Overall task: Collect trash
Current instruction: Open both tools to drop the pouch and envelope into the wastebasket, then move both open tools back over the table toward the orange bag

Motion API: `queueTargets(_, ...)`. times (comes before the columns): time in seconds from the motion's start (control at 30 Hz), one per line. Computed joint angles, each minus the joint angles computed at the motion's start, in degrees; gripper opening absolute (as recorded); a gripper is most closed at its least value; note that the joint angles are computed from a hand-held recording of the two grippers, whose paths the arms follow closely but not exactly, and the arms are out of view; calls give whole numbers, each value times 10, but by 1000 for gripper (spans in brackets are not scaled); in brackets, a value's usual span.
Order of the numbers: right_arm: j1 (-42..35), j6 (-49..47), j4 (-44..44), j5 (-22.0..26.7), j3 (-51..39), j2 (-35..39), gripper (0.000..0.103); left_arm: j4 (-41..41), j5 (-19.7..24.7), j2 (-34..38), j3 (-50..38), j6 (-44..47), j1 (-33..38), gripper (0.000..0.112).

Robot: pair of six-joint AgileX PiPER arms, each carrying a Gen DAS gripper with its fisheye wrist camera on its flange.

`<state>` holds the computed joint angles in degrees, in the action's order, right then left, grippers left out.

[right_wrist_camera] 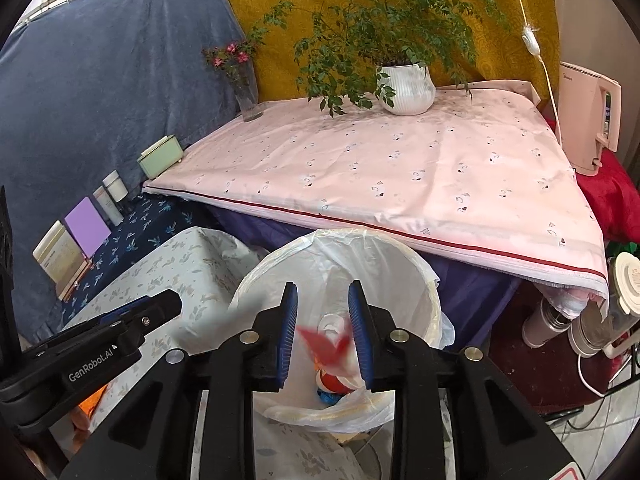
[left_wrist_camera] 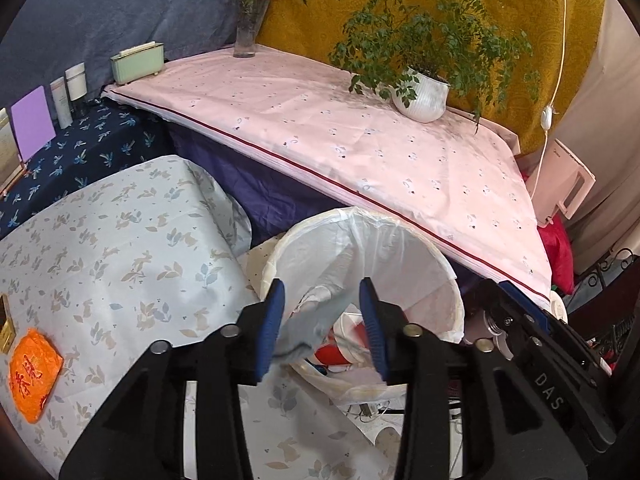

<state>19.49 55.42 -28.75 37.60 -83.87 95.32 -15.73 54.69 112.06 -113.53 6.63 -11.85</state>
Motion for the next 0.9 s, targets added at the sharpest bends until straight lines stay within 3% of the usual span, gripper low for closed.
queueTargets(0.2,5,-6,3,4,-7,2,29,6,-5,-5,7,-10,12,49)
queueTargets(0.53,45,-7,-3,21,-34,13,42,12,-38,-47,66,-7,53,58)
queueTargets(0.9,130,-23,8,49,-111,74,44,0,-67,-87,150,19,167,64)
